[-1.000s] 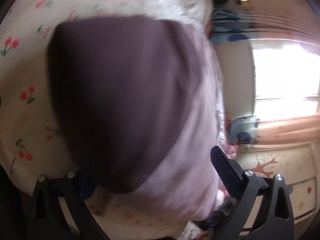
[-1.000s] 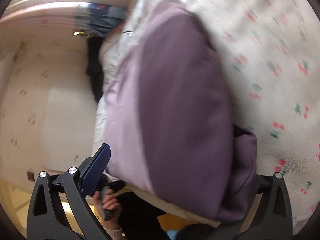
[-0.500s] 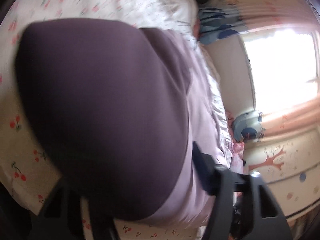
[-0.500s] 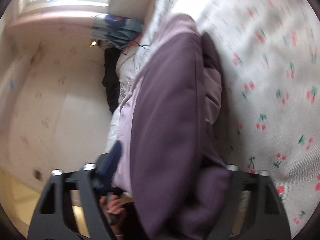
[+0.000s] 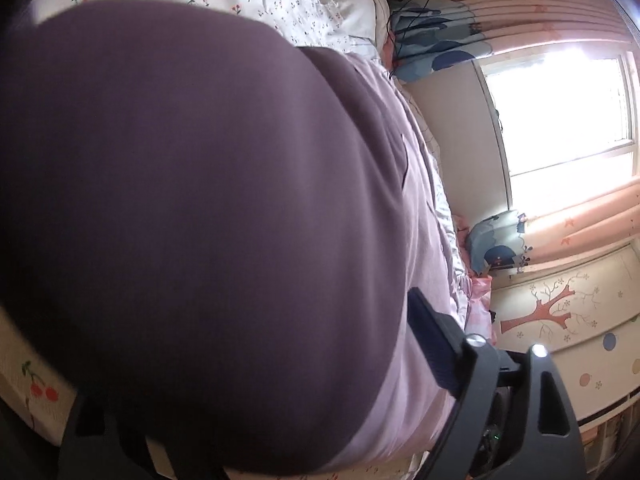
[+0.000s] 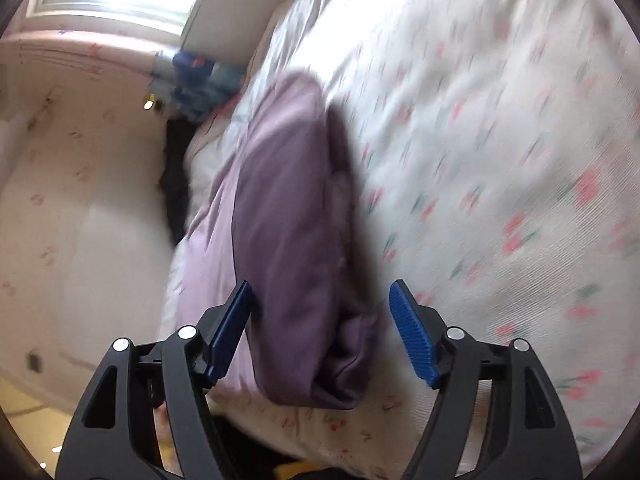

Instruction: Fold large clothes

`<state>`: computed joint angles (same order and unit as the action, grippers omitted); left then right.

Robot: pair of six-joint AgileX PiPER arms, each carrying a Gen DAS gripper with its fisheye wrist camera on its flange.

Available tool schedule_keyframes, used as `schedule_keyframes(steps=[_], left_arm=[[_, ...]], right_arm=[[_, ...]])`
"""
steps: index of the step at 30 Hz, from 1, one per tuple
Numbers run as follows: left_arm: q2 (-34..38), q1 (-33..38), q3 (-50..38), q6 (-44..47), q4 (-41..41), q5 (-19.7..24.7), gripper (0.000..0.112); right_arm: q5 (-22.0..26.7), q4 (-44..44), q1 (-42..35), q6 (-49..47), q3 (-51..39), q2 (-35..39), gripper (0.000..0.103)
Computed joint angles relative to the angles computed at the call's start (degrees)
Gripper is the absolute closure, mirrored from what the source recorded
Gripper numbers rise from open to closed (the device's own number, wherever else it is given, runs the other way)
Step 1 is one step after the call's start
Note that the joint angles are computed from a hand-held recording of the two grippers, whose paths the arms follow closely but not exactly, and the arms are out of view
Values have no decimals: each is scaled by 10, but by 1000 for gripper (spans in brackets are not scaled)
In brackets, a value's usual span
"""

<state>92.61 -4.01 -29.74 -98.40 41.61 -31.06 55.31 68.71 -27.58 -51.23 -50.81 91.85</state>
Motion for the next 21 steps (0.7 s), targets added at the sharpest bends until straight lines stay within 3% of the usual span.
schedule_keyframes(steps=[3, 5, 7, 9, 12, 15, 19, 21], left_arm=[[-6, -27, -13, 51, -50, 42, 21], [-9, -49, -13, 120, -108, 59, 20], [-10, -68, -8, 188, -171, 68, 20], [-12, -84, -6, 237, -222, 77, 20], [-15, -95, -7, 270, -262, 88, 19], [-16, -99, -8, 278, -276, 92, 18], [-17, -101, -13, 279, -284, 102, 17], [-17, -94, -11, 240, -250, 101, 17]], right_arm=[[-78, -43, 67, 31, -32, -63, 25], [-147, -139, 171, 107, -74, -78, 16], [-203, -253, 282, 208, -136, -41, 14], [-233, -368, 383, 304, -227, 44, 14], [-212, -540, 474, 451, -385, 177, 14], [-118, -709, 531, 600, -557, 320, 10], [28, -743, 552, 634, -772, 440, 6], [37, -751, 556, 639, -807, 440, 6]])
